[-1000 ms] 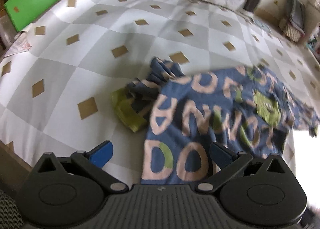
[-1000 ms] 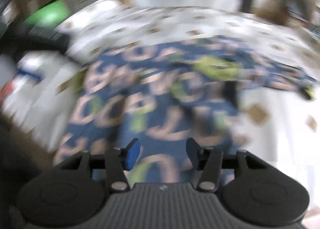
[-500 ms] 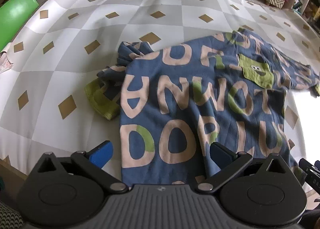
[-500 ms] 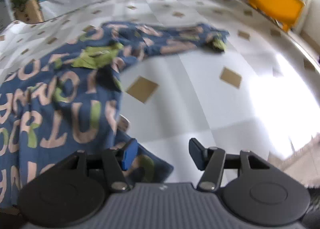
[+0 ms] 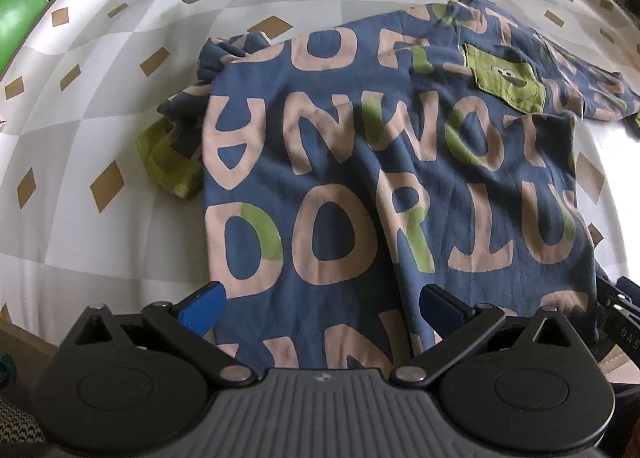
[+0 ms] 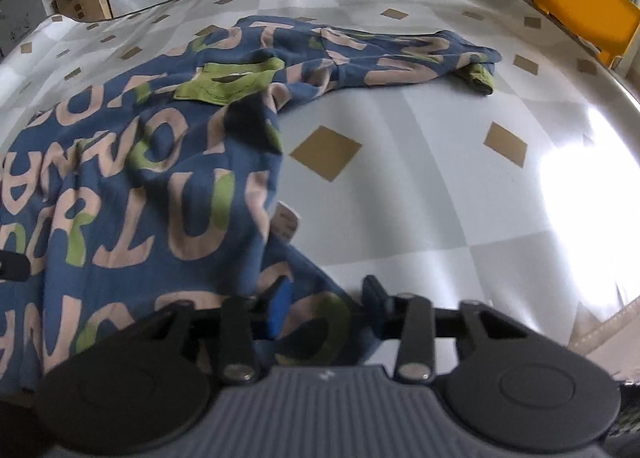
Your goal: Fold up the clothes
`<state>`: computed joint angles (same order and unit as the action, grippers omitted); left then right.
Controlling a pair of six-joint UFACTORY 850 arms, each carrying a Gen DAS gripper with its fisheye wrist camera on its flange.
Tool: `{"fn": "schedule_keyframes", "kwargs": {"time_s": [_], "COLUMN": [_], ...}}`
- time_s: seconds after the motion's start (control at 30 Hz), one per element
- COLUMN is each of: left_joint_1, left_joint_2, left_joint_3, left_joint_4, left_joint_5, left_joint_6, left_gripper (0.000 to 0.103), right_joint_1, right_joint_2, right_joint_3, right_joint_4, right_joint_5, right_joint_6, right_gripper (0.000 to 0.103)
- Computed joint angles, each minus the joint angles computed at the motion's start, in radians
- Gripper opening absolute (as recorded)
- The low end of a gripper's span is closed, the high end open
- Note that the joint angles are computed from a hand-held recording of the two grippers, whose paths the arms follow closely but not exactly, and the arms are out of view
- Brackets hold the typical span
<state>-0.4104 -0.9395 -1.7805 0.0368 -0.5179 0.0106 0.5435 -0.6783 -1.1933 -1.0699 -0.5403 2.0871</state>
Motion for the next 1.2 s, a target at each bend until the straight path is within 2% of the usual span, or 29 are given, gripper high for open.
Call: {"fn": "schedule_keyframes", "kwargs": {"time_s": [0.13,0.4,0.63,0.93,1.03,1.1,1.2], "left_joint_1": [-0.005,-0.01,-0.001,0.006,0.01,0.012,0.009], "left_joint_2": [0.0,-0.006,-0.014,-0.007,-0.009,-0.007,-0.007], "left_joint_3": [0.005,0.005,-0.007,0.006,0.003,0.003,0.001], "left_joint_4": [0.033,0.09,0.111,0.094,0.077,0.046,0.045], "left_joint_5": [0.002,-0.006,-0.025,-0.042,-0.045,-0.038,-0.031], "left_joint_6": [-0.013,-0.049,-0.095,-0.084,-0.08,-0.067,-0.073], "left_gripper": [0.103,0.103,0.103,0.103,0.103,0.103,0.103], "right_joint_1": [0.001,0.004,0.019,0.011,0.029,0.049,0.068], "right_joint_2": [0.0,0.011,0.02,0.035,0.048,0.05,0.05], "right_joint_3": [-0.004,-0.005,-0.015,-0.001,0.007,-0.001,-0.014], "right_joint_4": [0.013,0.162,0.377,0.541,0.457,0.362,0.245], "right_joint_5": [0.005,-0.054,-0.176,-0.317,-0.341,-0.343,-0.336], "right_joint_6": [-0.008,-0.091,-0.3,-0.264,-0.174,-0.161,-0.15], "right_gripper": [0.007,0.005,0.005,0.006,0.012,0.02,0.026]}}
